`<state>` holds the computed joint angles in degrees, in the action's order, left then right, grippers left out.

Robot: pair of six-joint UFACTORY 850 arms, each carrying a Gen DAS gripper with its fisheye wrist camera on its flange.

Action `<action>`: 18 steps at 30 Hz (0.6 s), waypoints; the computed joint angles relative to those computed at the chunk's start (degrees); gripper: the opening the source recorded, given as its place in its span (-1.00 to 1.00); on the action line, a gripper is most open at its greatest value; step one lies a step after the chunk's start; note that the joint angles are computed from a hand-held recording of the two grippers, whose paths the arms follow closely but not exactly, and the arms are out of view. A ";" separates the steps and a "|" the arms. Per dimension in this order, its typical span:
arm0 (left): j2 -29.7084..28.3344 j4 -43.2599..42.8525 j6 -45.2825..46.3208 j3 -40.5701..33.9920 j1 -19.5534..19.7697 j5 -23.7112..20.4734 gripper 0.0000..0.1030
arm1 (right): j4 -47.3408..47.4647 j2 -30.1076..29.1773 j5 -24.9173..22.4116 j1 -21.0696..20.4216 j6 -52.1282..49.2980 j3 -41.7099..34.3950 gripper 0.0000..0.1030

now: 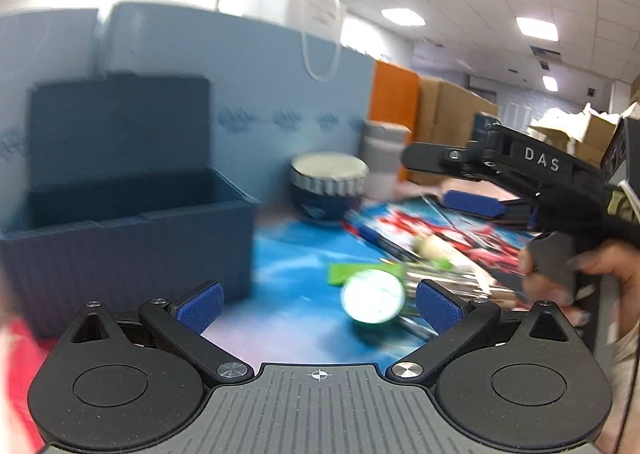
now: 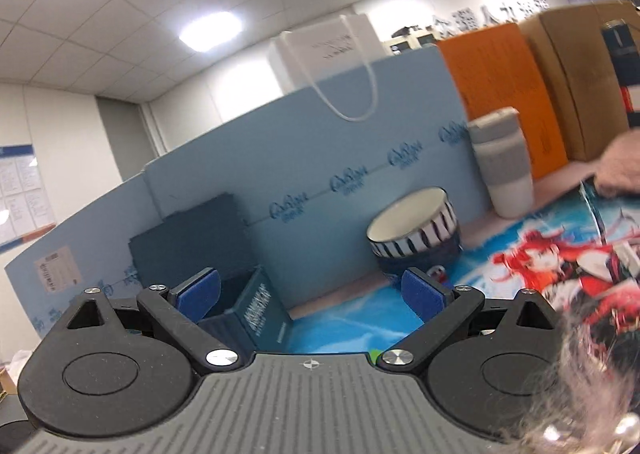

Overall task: Organize rigid objects
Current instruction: 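Lower the left tool and grasp the green round jar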

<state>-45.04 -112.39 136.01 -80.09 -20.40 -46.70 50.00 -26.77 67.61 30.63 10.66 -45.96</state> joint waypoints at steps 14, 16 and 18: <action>-8.06 15.42 -34.05 -11.84 -3.88 3.09 0.40 | -0.13 -1.89 9.03 0.65 18.10 4.53 0.97; -8.58 15.56 -35.40 -12.67 -4.47 4.09 0.19 | -0.82 -1.79 9.01 0.58 18.93 4.86 0.97; -9.13 16.04 -37.32 -13.60 -4.76 4.64 -0.05 | -0.05 -1.70 8.29 0.69 18.71 4.75 0.97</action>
<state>-54.18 -96.35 98.69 -93.70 -25.15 -42.06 49.95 -28.47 75.90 31.32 29.37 -41.21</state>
